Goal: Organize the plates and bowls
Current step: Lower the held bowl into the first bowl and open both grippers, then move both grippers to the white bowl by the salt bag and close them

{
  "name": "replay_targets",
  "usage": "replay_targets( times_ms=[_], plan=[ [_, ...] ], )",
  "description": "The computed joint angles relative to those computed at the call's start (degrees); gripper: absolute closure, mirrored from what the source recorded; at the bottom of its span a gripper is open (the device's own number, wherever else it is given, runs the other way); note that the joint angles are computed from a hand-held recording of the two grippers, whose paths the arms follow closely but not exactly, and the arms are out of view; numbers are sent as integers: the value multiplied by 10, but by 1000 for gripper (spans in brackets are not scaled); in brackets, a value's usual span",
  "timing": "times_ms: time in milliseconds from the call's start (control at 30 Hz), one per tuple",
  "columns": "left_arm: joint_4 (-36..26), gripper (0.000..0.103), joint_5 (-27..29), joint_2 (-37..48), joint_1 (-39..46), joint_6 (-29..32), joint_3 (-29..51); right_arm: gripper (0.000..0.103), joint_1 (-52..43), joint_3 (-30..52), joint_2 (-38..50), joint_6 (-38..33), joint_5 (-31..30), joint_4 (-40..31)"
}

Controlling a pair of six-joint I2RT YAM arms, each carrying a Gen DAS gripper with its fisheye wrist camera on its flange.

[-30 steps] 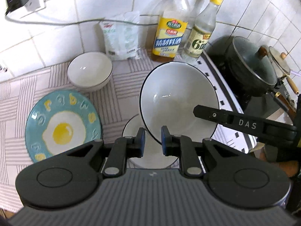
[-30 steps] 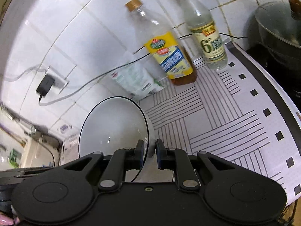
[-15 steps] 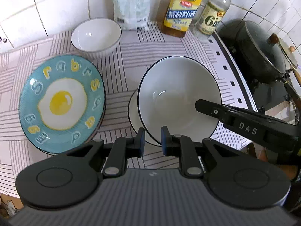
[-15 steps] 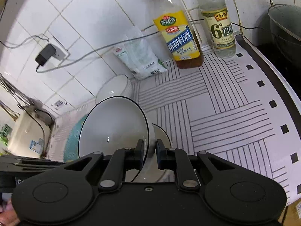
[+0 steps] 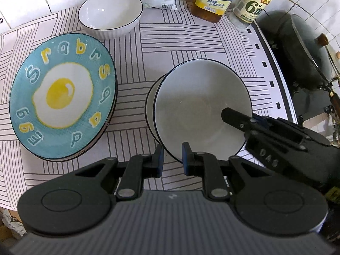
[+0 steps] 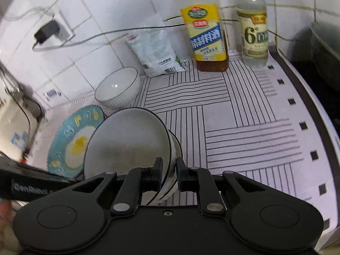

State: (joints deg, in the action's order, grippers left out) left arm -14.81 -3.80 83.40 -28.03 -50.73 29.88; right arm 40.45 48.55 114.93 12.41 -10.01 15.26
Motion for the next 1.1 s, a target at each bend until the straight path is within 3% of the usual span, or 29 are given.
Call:
replay_targets(
  times_ms=[433, 767, 1100],
  plan=[
    [4, 85, 44, 48, 42, 18, 22, 85, 67, 20, 16, -143, 145, 3],
    [-7, 82, 36, 49, 35, 22, 31, 82, 57, 27, 23, -147, 127, 2],
    [-89, 77, 7, -67, 5, 16, 18, 80, 21, -6, -58, -118, 36, -36]
  ],
)
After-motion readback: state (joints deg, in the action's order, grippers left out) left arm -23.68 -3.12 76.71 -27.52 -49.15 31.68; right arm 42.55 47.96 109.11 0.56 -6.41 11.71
